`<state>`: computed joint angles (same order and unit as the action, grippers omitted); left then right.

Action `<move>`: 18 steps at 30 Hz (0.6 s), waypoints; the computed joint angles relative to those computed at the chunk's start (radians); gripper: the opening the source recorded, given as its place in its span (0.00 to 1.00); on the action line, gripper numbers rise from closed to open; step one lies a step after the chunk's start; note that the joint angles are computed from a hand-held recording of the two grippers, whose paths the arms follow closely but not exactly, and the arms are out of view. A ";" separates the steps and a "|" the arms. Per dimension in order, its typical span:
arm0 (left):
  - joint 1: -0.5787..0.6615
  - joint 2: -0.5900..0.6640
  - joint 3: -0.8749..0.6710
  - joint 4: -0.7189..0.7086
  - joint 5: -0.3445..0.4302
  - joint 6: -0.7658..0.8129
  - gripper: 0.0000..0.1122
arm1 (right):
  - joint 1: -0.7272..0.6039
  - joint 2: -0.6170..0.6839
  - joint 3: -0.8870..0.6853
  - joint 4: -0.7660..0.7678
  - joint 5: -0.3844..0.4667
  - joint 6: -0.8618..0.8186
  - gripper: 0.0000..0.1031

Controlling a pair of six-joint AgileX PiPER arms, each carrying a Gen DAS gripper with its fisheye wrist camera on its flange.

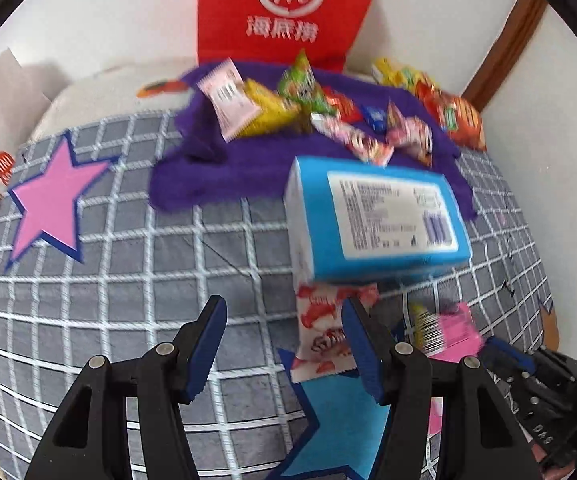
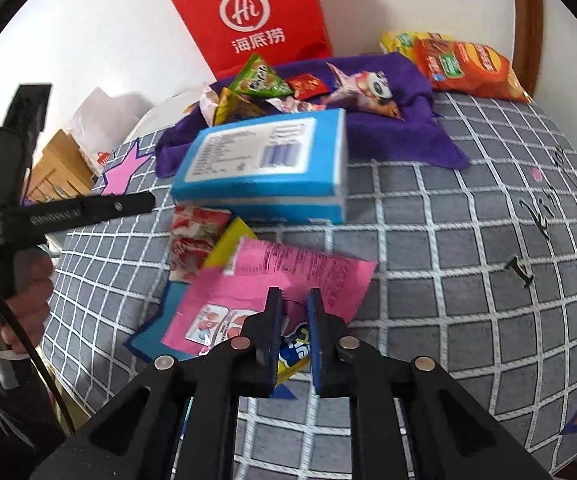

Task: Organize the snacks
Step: 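Grasp the pink bag with the right tool while the left tool grasps the white-red candy packet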

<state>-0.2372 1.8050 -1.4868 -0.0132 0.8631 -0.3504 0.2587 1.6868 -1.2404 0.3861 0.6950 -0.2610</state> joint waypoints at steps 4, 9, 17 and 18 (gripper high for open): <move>-0.009 0.028 0.034 -0.050 -0.044 0.002 0.51 | -0.060 -0.019 0.036 0.082 0.012 -0.076 0.38; -0.039 0.080 0.042 -0.068 -0.097 -0.005 0.51 | -0.099 -0.024 0.071 0.161 0.016 -0.154 0.52; -0.089 0.104 0.043 0.009 -0.169 -0.061 0.48 | -0.096 0.024 0.068 0.223 0.034 -0.236 0.56; -0.085 0.103 0.043 0.002 -0.169 -0.046 0.46 | -0.091 0.031 0.062 0.220 0.034 -0.235 0.59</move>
